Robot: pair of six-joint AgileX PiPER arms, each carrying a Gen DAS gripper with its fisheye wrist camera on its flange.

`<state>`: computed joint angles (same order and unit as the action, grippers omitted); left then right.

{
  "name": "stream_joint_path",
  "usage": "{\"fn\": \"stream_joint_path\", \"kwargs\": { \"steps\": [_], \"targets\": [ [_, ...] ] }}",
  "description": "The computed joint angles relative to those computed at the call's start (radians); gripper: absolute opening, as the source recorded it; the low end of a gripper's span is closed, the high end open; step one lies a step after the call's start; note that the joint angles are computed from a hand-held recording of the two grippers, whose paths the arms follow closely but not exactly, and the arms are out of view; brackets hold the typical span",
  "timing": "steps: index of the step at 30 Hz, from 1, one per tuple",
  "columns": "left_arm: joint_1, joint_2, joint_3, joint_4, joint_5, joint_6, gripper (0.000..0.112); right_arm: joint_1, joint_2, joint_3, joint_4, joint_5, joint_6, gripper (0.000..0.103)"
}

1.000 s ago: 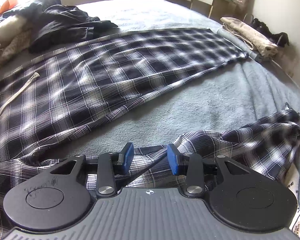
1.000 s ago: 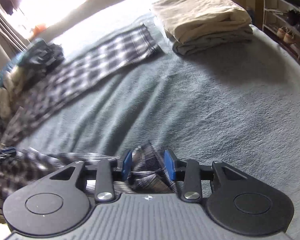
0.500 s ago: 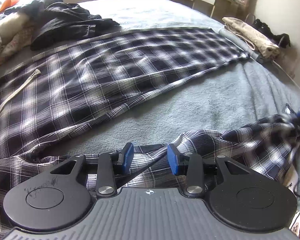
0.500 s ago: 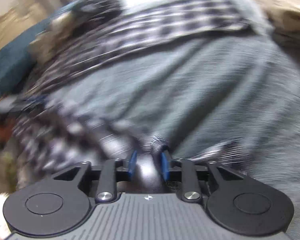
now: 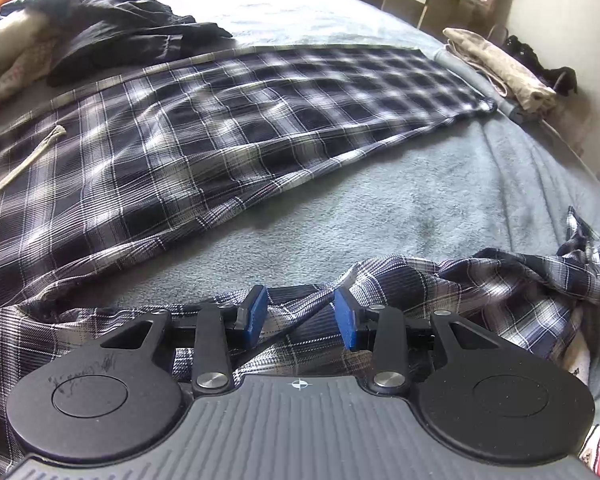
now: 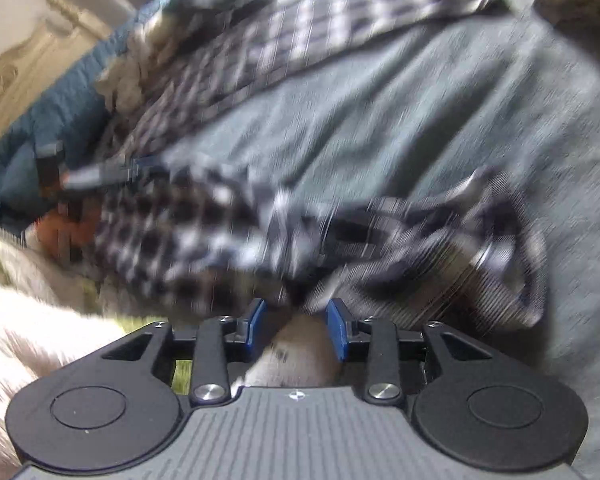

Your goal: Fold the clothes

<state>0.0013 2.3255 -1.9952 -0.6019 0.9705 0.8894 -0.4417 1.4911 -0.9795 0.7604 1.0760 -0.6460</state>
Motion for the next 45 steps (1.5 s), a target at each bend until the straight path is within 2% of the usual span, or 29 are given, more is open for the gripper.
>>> {"fn": "stream_joint_path", "kwargs": {
  "steps": [5,11,19,22,25,28,31,36,39,41,43,45],
  "targets": [
    [0.006,-0.017,0.017,-0.007,-0.008,0.005,0.037,0.014,0.034,-0.050,-0.114,-0.161,0.097,0.041],
    [0.006,-0.038,0.044,-0.004,-0.019,0.014,0.037,0.039,0.165,-0.123,-0.194,-0.163,0.120,0.041],
    [0.003,-0.034,0.039,0.004,-0.019,-0.003,0.037,0.030,0.208,-0.111,-0.168,-0.133,0.060,0.041],
    [0.000,-0.028,0.032,0.009,-0.015,-0.007,0.037,0.050,0.170,-0.071,-0.164,-0.168,0.026,0.032],
    [-0.001,-0.022,0.025,0.012,-0.013,-0.013,0.037,0.042,0.122,-0.027,-0.121,-0.211,-0.026,0.012],
    [-0.001,-0.018,0.021,0.013,-0.010,-0.017,0.037,0.032,0.075,0.007,-0.073,-0.260,-0.062,0.007],
    [-0.001,-0.015,0.017,0.015,-0.008,-0.020,0.037,0.017,0.034,0.028,-0.016,-0.319,-0.075,0.005],
    [0.000,-0.015,0.016,0.007,-0.041,-0.033,0.037,-0.007,0.000,0.005,0.039,-0.506,-0.022,0.005],
    [-0.001,-0.015,0.016,0.010,-0.070,-0.046,0.037,-0.006,0.053,-0.064,-0.004,-0.623,0.082,0.004],
    [-0.002,-0.020,0.027,0.017,-0.098,-0.050,0.037,0.000,0.103,-0.110,-0.026,-0.696,0.128,0.000],
    [-0.001,-0.028,0.044,0.019,-0.128,-0.048,0.037,-0.011,0.155,-0.155,-0.009,-0.741,0.140,0.000],
    [0.001,-0.024,0.038,0.029,-0.133,-0.060,0.037,-0.007,0.206,-0.201,-0.110,-0.770,0.261,0.000]
  ]
}}
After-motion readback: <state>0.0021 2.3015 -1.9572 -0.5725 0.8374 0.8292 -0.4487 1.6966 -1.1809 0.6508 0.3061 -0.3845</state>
